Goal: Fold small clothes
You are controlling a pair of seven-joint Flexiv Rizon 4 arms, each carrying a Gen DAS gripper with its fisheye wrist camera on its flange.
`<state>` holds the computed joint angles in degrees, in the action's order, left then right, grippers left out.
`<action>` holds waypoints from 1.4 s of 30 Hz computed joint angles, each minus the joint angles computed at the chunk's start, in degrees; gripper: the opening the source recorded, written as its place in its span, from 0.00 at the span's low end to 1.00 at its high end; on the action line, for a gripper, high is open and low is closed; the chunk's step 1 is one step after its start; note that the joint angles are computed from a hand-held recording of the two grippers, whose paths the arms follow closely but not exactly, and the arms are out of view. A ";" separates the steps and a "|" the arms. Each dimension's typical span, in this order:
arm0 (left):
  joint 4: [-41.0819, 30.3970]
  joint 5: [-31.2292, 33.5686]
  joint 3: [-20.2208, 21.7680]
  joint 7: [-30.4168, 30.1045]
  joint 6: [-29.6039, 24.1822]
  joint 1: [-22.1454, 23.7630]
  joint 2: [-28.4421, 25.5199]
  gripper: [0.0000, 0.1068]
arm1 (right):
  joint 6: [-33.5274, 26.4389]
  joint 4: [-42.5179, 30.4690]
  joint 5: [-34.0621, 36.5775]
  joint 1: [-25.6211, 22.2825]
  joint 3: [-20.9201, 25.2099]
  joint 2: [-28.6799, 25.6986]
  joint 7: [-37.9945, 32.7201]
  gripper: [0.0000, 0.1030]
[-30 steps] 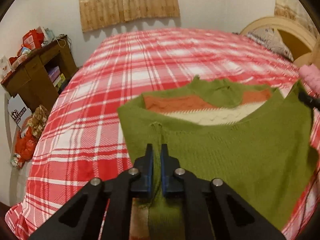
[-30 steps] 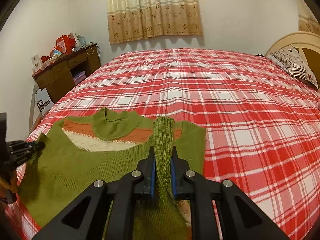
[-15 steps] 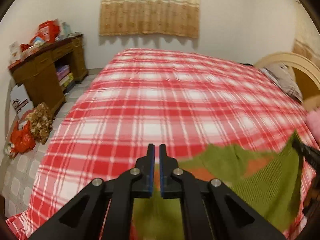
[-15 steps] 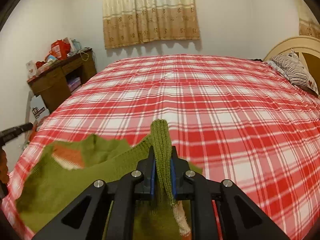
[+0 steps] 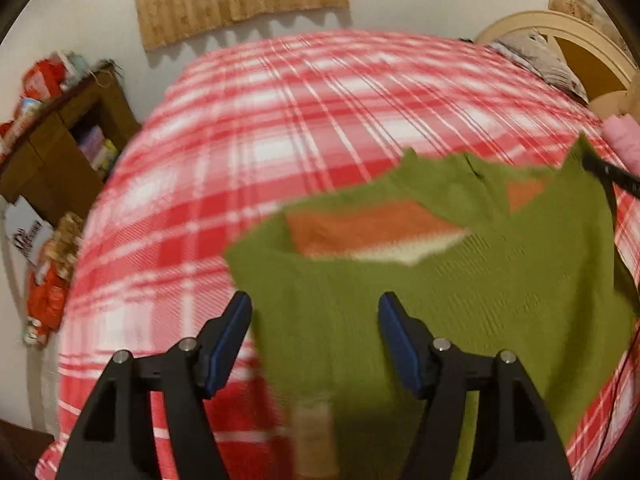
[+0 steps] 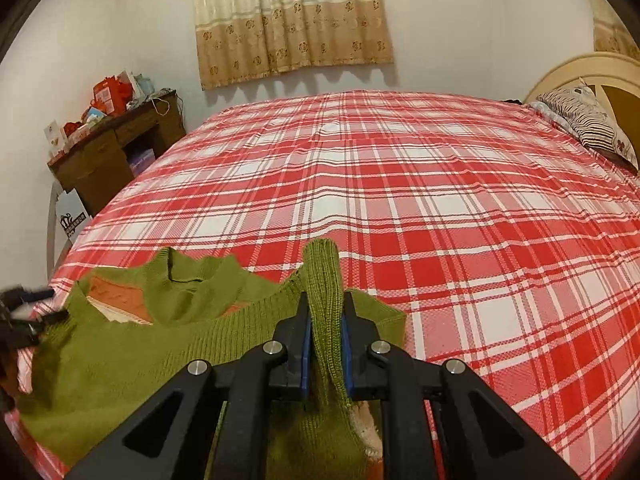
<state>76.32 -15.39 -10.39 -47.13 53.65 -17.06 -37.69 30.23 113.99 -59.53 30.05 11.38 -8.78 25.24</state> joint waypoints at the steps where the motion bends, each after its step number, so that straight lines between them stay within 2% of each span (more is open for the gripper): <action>1: 0.05 0.48 0.35 -0.37 -0.32 -0.37 -0.10 0.63 | -0.34 -0.12 0.08 0.17 0.13 0.06 -0.05 0.12; 2: 0.13 1.00 0.59 -0.55 -0.80 -0.72 -0.16 0.48 | -0.59 -0.34 0.16 0.33 0.21 -0.01 -0.19 0.12; 3: 0.46 1.39 0.40 0.13 -1.04 -0.84 -0.16 0.16 | -1.17 -0.59 0.35 0.64 0.41 0.02 -0.45 0.11; 4: 1.48 1.64 0.21 0.85 -0.15 -0.85 0.33 0.09 | -1.66 -0.75 0.53 0.91 0.58 0.07 -0.70 0.12; 7: 7.01 -2.45 -3.91 6.16 4.71 1.81 3.27 0.08 | -2.86 -0.95 0.99 1.82 1.21 0.41 -0.90 0.12; 9: 9.73 -7.34 -7.00 9.61 7.03 4.04 5.19 0.08 | -3.34 -0.77 0.81 2.28 1.55 0.88 -0.70 0.12; 12: 7.86 -9.46 -6.08 8.68 7.26 3.24 5.38 0.08 | -4.75 -1.15 0.06 2.69 1.76 1.59 -1.42 0.12; 15: 0.14 -7.15 -2.41 2.11 4.17 0.20 2.46 0.08 | -5.09 -2.08 -1.10 1.98 1.08 1.64 -2.68 0.12; 19: -15.22 -2.60 1.56 -7.60 -0.63 -3.48 -5.74 0.08 | -3.61 -3.41 -1.15 -0.42 -0.71 0.26 -4.85 0.12; 21: -20.44 -1.05 2.39 -10.97 -0.82 -4.52 -9.46 0.08 | -1.98 -3.41 -1.02 -1.55 -1.53 -0.91 -4.97 0.12; 22: -23.10 -0.53 4.28 -12.45 -0.58 -5.96 -11.80 0.08 | -1.25 -3.66 0.10 -2.13 -1.98 -2.14 -5.53 0.12; 26: -25.66 6.98 7.53 -17.69 -0.30 -8.13 -15.76 0.08 | 1.08 -2.99 2.66 -2.92 -3.19 -5.69 -6.01 0.12; 29: -24.87 10.75 8.72 -19.33 1.38 -8.89 -16.72 0.09 | 5.58 -0.93 3.65 -3.97 -3.82 -5.03 -4.05 0.12; 30: -24.48 11.19 8.36 -19.58 2.45 -8.80 -16.40 0.15 | 6.69 -0.62 4.13 -4.31 -3.86 -4.96 -4.40 0.12; 34: -25.53 13.94 9.93 -21.61 1.62 -9.61 -16.51 0.23 | 7.22 -1.36 8.56 -4.55 -3.84 -5.69 -6.78 0.26; 36: -23.76 13.64 8.85 -21.92 1.71 -8.65 -14.87 0.37 | 9.13 0.72 6.24 -4.33 -4.08 -3.81 -2.84 0.26; 37: -20.90 12.18 6.71 -20.62 2.12 -6.97 -12.83 0.42 | 10.14 2.39 3.56 -4.23 -4.10 -2.17 0.56 0.26; 39: -14.70 10.20 3.65 -17.51 5.83 -4.27 -9.20 0.56 | 6.92 5.74 -2.64 -2.99 -2.85 2.17 10.38 0.27; 41: -6.53 9.62 2.51 -15.20 12.89 -2.43 -4.61 0.59 | 0.90 7.08 -3.52 -1.70 0.17 5.06 15.11 0.28; 42: -2.46 8.98 1.51 -13.65 15.48 -1.23 -2.36 0.59 | -4.22 6.76 -1.52 -0.07 2.48 6.18 15.35 0.28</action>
<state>73.86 -6.41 -8.88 -60.78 69.13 -18.29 -40.05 26.01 120.75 -61.05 29.99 13.86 -2.60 40.59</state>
